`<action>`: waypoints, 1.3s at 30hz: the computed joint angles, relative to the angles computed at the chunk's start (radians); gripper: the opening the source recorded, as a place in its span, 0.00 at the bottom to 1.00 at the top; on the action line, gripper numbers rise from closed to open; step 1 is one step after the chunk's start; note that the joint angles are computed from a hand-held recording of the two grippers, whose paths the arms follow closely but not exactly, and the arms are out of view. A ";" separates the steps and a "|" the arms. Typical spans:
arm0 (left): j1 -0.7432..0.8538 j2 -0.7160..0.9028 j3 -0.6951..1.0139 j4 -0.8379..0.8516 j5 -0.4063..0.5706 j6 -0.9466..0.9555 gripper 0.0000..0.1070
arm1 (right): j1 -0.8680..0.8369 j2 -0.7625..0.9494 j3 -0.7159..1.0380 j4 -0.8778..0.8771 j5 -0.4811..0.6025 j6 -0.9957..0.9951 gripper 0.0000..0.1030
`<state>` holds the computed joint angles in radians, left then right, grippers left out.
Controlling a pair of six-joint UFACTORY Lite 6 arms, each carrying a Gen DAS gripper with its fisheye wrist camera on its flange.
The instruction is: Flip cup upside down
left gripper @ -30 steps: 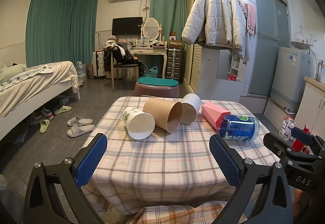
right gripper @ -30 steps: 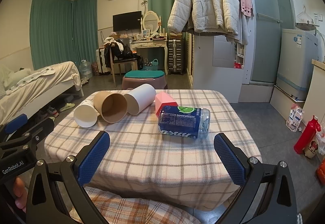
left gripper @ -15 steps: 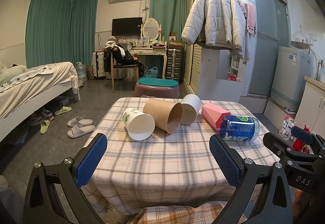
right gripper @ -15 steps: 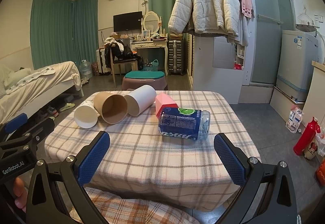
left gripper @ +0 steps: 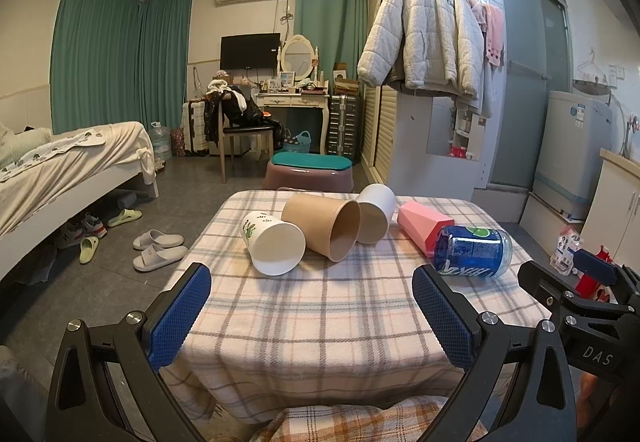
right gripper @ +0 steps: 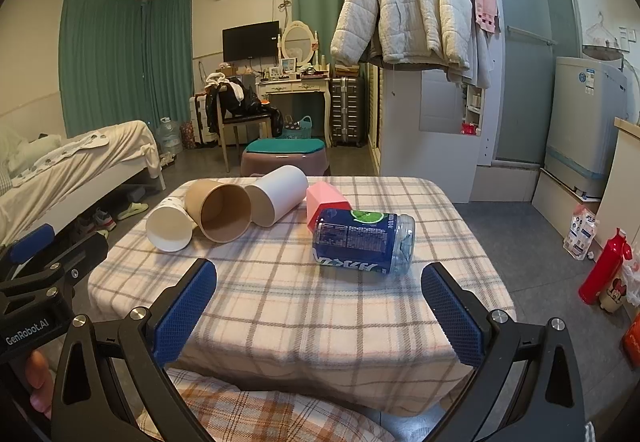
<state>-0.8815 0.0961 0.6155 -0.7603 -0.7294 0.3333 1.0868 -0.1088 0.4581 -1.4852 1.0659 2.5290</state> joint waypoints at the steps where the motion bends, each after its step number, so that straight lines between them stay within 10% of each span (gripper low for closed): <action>1: 0.001 -0.001 0.000 0.002 0.003 0.000 0.96 | -0.004 0.002 0.000 -0.003 -0.004 0.002 1.00; 15: 0.157 0.077 0.131 0.111 0.121 -0.040 0.96 | -0.196 0.061 0.129 -0.048 -0.153 -0.149 1.00; 25: 0.369 0.263 0.376 0.298 0.270 -0.124 0.96 | -0.462 0.368 0.601 -0.002 -0.404 -0.498 1.00; 39: 0.510 0.652 0.910 0.291 0.483 -0.033 0.96 | -0.726 1.036 1.520 0.805 -0.538 -1.385 0.99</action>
<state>-0.3719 0.7483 1.5255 -0.4698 -0.2465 0.3006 0.3606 0.9276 1.9782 -0.6803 0.5279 1.1439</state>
